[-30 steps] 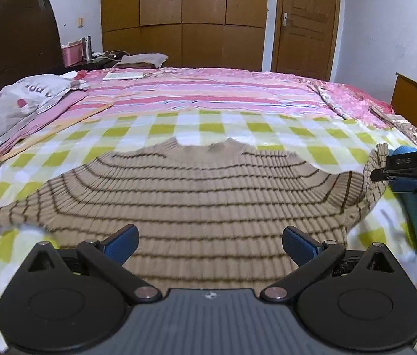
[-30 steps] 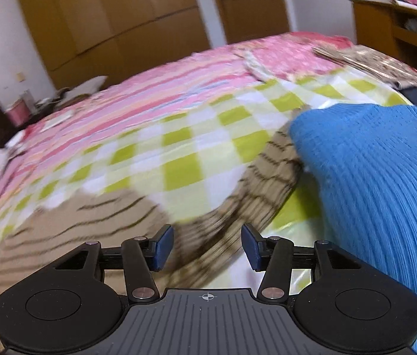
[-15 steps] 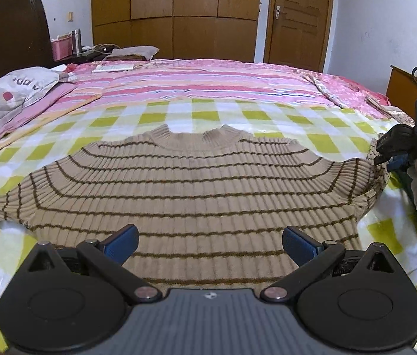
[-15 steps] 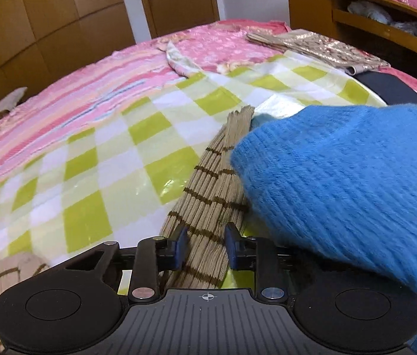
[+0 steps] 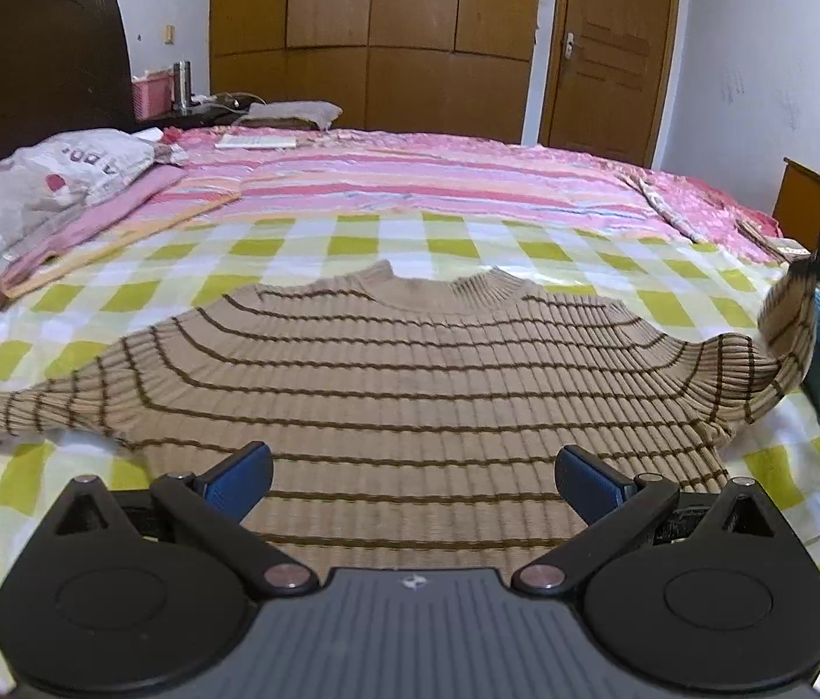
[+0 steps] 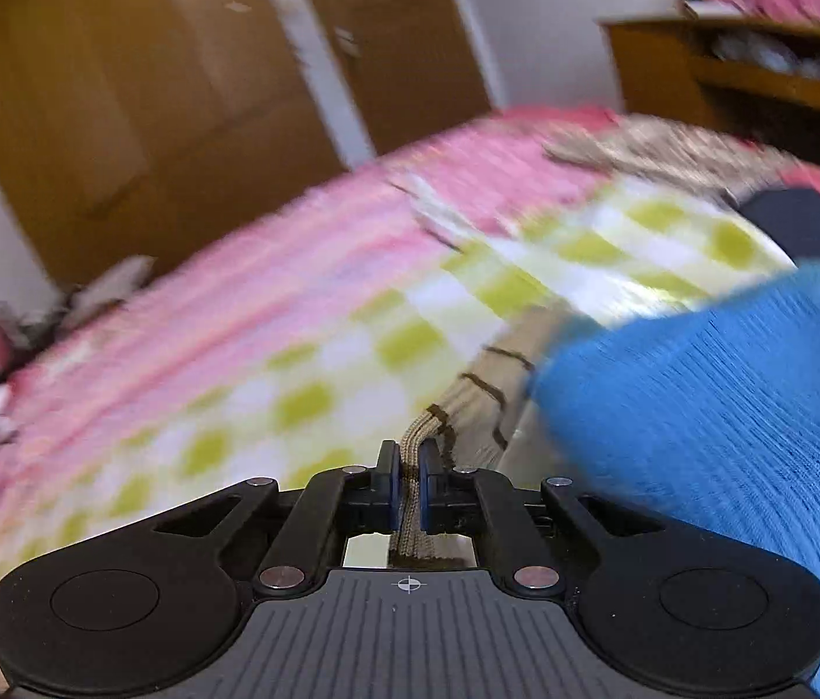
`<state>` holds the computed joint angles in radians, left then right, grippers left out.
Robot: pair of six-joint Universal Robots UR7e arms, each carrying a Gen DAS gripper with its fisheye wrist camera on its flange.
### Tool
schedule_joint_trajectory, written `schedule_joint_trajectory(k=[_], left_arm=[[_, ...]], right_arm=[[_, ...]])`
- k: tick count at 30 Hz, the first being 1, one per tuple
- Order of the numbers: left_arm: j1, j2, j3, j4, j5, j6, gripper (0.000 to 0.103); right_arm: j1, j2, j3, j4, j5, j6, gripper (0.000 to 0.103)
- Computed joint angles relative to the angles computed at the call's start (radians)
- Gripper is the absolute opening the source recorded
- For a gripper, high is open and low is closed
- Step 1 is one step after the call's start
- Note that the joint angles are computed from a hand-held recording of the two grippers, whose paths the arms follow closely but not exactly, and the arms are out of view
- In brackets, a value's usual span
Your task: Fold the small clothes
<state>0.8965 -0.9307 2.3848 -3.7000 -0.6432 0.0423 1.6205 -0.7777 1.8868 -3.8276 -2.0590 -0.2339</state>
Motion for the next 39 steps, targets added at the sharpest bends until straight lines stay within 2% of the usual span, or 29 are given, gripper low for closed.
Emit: schedule_joint_trajectory(k=[2,5,8,12,14,17,20,24,27,30,35,36,37,38,39], left_arm=[[-0.002,-0.011,0.015,-0.020,0.016,0.013,0.103],[0.006,-0.037,0.038,-0.032,0.038,0.018,0.103],[0.022,-0.060,0.056,-0.058,0.059,0.021,0.103],[0.054,-0.073,0.063,-0.130,0.092,0.071,0.103],[0.072,-0.073,0.059,-0.167,0.099,0.106,0.103],[0.107,-0.097,0.053,-0.153,0.075,0.099,0.103],[0.130,-0.110,0.049,-0.145,0.049,0.102,0.103],[0.142,-0.119,0.056,-0.168,0.032,0.126,0.103],[0.151,-0.133,0.057,-0.167,0.026,0.120,0.103],[0.158,-0.137,0.054,-0.179,0.026,0.126,0.103],[0.162,-0.122,0.046,-0.228,0.038,0.175,0.103],[0.163,-0.121,0.045,-0.236,0.038,0.183,0.103],[0.165,-0.123,0.045,-0.236,0.035,0.184,0.103],[0.167,-0.126,0.045,-0.233,0.031,0.183,0.103],[0.169,-0.130,0.045,-0.230,0.026,0.181,0.103]], right_arm=[[0.039,-0.013,0.041,-0.023,0.056,-0.003,0.006],[0.106,0.012,0.069,-0.054,0.119,-0.062,0.006],[0.159,0.063,0.067,0.002,0.180,-0.125,0.006],[0.187,0.173,0.040,0.100,0.239,-0.271,0.007],[0.185,0.212,0.030,0.182,0.243,-0.310,0.011],[0.178,0.235,0.038,0.271,0.235,-0.354,0.011],[0.193,0.242,0.067,0.266,0.191,-0.415,0.015],[0.211,0.219,0.107,0.249,0.182,-0.494,0.020],[0.220,0.231,0.083,0.227,0.174,-0.485,0.027],[0.220,0.279,-0.007,0.252,0.148,-0.470,0.037],[0.228,0.348,-0.139,0.354,0.078,-0.430,0.039],[0.226,0.351,-0.153,0.372,0.075,-0.411,0.032],[0.226,0.352,-0.165,0.387,0.072,-0.386,0.015],[0.225,0.346,-0.169,0.400,0.072,-0.357,0.008],[0.224,0.336,-0.169,0.418,0.078,-0.321,0.007]])
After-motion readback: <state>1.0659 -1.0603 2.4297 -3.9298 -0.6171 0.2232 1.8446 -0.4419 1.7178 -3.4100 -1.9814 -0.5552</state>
